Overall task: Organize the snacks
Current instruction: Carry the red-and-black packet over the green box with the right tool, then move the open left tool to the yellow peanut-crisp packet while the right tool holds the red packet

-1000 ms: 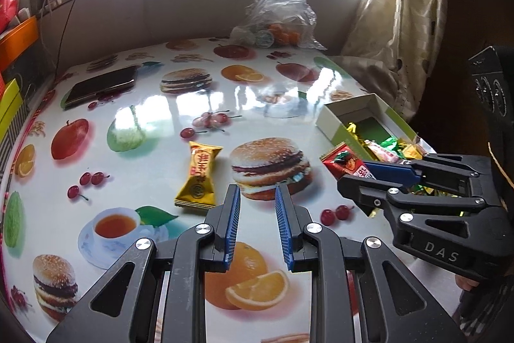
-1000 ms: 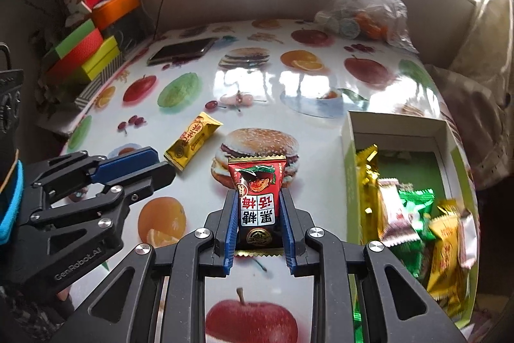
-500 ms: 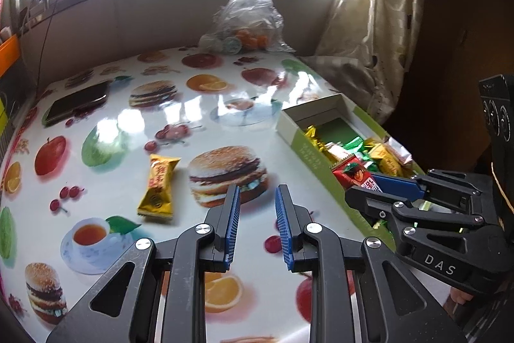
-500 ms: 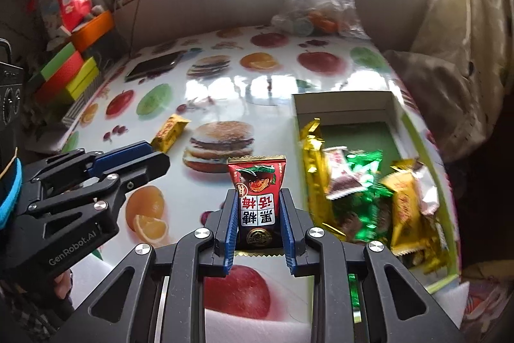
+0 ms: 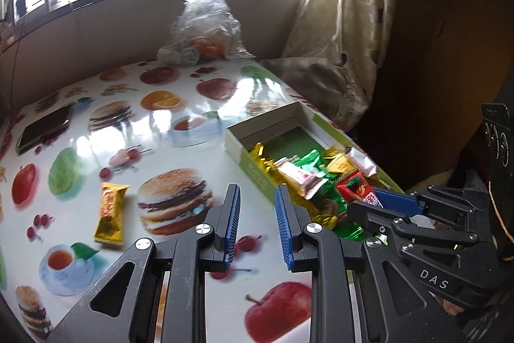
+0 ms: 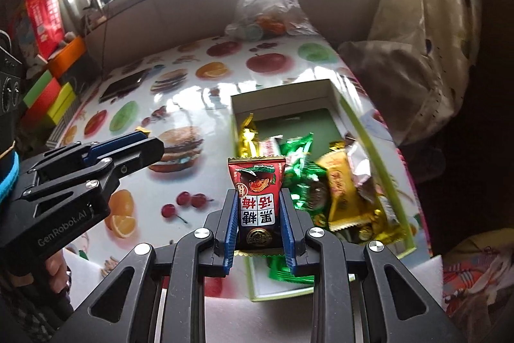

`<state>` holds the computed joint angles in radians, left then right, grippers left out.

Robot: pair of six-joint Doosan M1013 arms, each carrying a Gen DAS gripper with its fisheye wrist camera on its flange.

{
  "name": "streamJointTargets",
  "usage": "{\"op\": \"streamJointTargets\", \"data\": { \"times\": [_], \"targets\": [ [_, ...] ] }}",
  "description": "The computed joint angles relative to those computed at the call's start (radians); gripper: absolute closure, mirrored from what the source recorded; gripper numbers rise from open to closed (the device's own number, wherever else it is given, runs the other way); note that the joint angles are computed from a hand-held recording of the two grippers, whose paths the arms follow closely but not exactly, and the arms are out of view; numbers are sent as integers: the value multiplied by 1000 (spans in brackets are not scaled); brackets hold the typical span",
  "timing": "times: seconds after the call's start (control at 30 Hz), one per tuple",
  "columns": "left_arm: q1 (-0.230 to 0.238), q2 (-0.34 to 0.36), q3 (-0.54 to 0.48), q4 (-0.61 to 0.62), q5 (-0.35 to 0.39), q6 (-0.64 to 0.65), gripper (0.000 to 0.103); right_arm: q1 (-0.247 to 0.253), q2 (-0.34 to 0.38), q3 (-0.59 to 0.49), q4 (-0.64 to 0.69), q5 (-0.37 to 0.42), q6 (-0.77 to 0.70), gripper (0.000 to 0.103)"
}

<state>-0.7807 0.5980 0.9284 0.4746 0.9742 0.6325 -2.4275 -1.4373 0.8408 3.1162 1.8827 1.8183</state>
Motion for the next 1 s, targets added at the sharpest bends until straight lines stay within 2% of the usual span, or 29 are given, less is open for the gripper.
{"op": "streamJointTargets", "data": {
  "times": [0.37,0.63,0.8,0.93,1.0],
  "targets": [
    [19,83,-127,-111,-27,116,79,-14,-16,36,-130,26,12,80],
    [33,150,-220,-184,16,169,79,-23,-29,32,-170,29,18,79],
    [34,160,-228,-192,26,173,79,-31,-36,36,-166,31,41,79],
    [31,128,-178,-152,-21,136,79,-30,-43,53,-169,20,41,79],
    [32,112,-157,-132,-20,125,79,-30,-42,52,-171,21,40,80]
  ]
}}
